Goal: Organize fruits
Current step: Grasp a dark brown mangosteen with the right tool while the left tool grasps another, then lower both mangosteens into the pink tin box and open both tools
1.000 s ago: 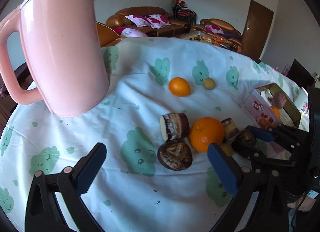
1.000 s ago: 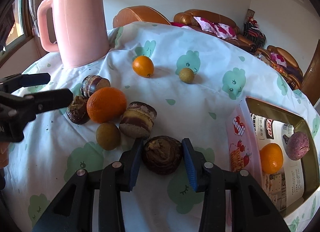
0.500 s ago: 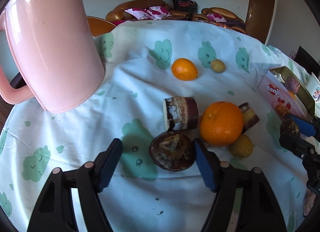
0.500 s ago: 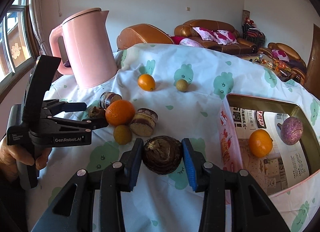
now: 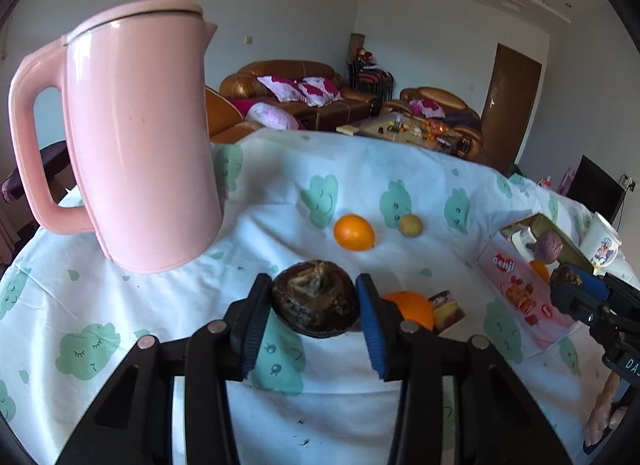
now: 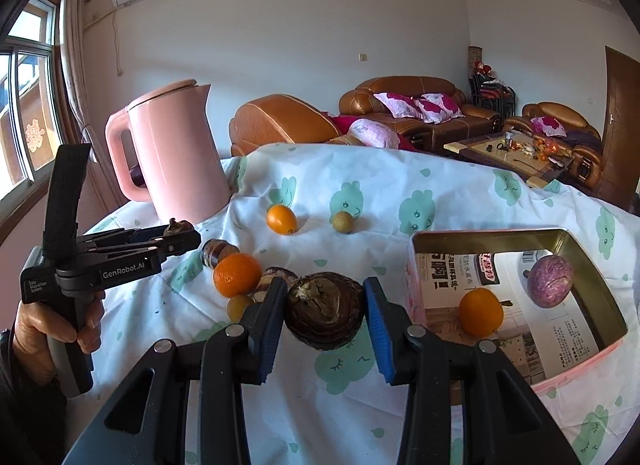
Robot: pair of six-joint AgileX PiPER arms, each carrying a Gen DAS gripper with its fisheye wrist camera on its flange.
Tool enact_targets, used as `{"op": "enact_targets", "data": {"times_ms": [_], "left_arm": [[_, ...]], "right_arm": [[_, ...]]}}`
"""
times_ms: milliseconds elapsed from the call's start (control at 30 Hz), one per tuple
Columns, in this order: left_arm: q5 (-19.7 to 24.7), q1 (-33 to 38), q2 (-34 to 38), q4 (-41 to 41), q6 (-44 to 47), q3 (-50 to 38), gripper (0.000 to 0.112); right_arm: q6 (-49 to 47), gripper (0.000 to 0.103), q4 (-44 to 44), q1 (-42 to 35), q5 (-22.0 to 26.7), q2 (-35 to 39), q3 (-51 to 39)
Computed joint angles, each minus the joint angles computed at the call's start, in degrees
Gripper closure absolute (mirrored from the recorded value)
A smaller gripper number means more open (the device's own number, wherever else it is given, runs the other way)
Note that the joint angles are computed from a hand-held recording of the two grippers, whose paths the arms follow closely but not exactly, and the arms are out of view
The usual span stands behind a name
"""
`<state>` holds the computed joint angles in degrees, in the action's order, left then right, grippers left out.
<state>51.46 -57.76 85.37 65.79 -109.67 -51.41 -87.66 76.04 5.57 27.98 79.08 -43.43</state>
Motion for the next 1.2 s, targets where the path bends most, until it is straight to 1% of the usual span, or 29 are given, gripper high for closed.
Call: {"op": "enact_targets", "data": {"times_ms": [67, 200, 267, 367, 500, 600, 700, 800, 867, 900, 967, 1067, 1133, 1200], "left_arm": [[2.68, -1.78, 0.39, 3.51, -3.96, -0.16, 0.067], [3.61, -3.34, 2.35, 6.95, -8.74, -1.66, 0.067], [4.79, -4.44, 4.43, 7.34, -8.18, -4.04, 0.067], [6.11, -5.76, 8.29, 6.58, -5.56, -8.94, 0.067], [5.00, -6.39, 12.94, 5.02, -1.98, -15.42, 0.067], [3.06, -6.39, 16.64, 3.46, 0.96, -20.71, 0.067], [1.43, -6.43, 21.73, 0.86, 6.69, -28.43, 0.067], [1.86, -7.22, 27.96, -2.24, 13.93, -38.39, 0.067], [2.80, -7.42, 32.69, -5.57, 19.53, -46.36, 0.067], [3.58, -7.48, 35.27, -7.54, 22.66, -50.74, 0.067], [5.29, -7.76, 39.94, -10.43, 27.65, -58.62, 0.067], [9.98, -8.22, 47.17, -14.49, 35.26, -71.39, 0.067], [12.95, -8.19, 51.39, -17.01, 38.93, -78.95, 0.067], [14.77, -7.95, 53.76, -19.01, 40.97, -83.33, 0.067]], "right_arm": [[-2.39, 0.062, 2.11, -1.60, 0.22, -1.02, 0.07], [-4.98, 0.062, 4.57, -5.80, 1.43, -1.86, -0.48], [-5.81, 0.062, 5.32, -8.31, 2.32, -1.55, -1.08], [-8.68, 0.062, 7.26, -11.75, 2.22, -1.27, -1.56], [-11.78, 0.062, 9.34, -16.06, 1.45, 0.01, -3.01], [-11.04, 0.062, 8.82, -19.91, 2.52, 2.14, -5.42], [-10.12, 0.062, 8.02, -23.77, 3.55, 4.36, -8.02], [-6.70, 0.062, 5.22, -27.46, 5.45, 7.34, -11.38], [-1.72, 0.062, 1.43, -29.49, 8.31, 10.31, -14.53], [0.92, 0.062, -0.79, -30.02, 9.40, 11.78, -16.06], [4.64, 0.062, -4.26, -30.13, 9.85, 13.86, -17.96], [8.31, 0.062, -8.23, -29.97, 11.68, 16.24, -20.18], [9.00, 0.062, -9.86, -28.92, 10.15, 16.27, -19.68], [9.54, 0.062, -11.15, -28.29, 9.48, 16.46, -19.53]]}}
